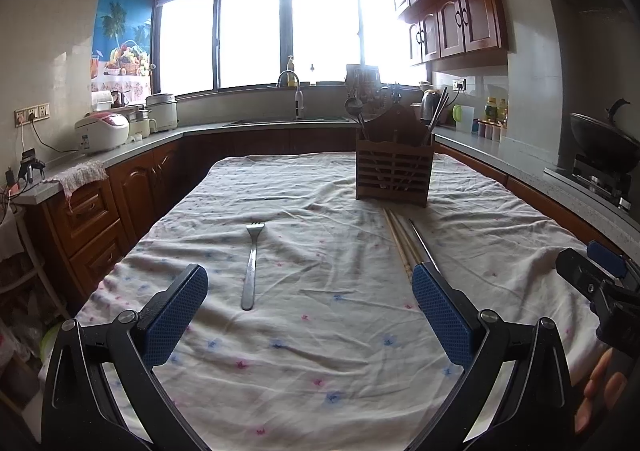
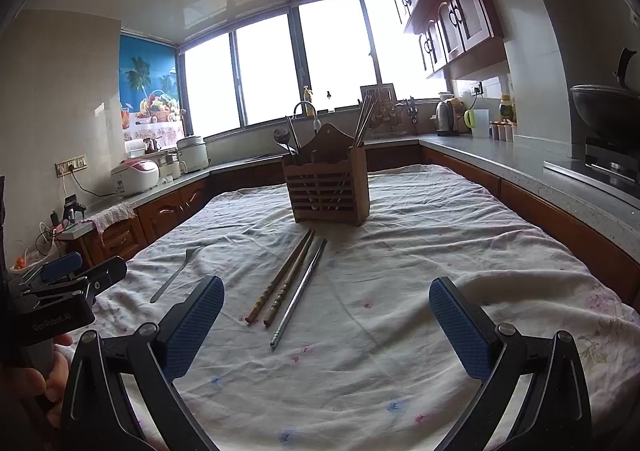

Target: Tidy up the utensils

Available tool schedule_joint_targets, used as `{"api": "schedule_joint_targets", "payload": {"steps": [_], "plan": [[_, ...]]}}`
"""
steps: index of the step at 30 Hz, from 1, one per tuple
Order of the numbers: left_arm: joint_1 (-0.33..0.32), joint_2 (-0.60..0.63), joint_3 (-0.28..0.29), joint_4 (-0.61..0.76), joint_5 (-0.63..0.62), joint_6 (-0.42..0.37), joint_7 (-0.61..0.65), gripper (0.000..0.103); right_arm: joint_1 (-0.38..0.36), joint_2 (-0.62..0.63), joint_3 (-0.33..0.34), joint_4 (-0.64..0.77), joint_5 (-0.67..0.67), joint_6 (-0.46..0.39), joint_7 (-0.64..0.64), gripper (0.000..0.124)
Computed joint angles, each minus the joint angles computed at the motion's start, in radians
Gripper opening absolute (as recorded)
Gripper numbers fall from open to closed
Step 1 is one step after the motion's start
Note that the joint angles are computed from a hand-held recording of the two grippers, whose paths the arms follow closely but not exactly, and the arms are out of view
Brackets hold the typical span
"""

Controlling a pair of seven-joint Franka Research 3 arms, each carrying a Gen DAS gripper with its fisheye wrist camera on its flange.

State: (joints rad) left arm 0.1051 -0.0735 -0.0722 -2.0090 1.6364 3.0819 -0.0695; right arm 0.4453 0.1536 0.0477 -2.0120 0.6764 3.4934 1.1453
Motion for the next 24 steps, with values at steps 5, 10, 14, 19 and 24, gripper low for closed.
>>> {"api": "schedule_joint_targets", "payload": {"steps": [5, 10, 14, 19, 24], "plan": [[0.000, 0.002, 0.002, 0.003, 0.014, 0.002, -0.015, 0.103, -0.001, 0.001, 0.000, 0.001, -0.001, 0.000, 0.001, 0.103], [-0.002, -0.001, 0.001, 0.001, 0.010, -0.004, -0.013, 0.103, -0.008, -0.003, 0.005, -0.003, -0.012, 0.001, 0.018, 0.103], [-0.002, -0.001, 0.000, -0.001, 0.001, -0.008, -0.005, 0.103, -0.010, -0.004, 0.006, -0.003, -0.013, -0.002, 0.019, 0.103], [-0.001, -0.002, 0.000, -0.001, 0.004, -0.011, -0.009, 0.103, -0.016, -0.006, 0.009, -0.007, -0.027, -0.003, 0.036, 0.103], [-0.001, -0.002, -0.001, -0.001, 0.003, -0.013, -0.008, 0.103, -0.025, -0.007, 0.013, -0.012, -0.050, -0.001, 0.057, 0.103]]}}
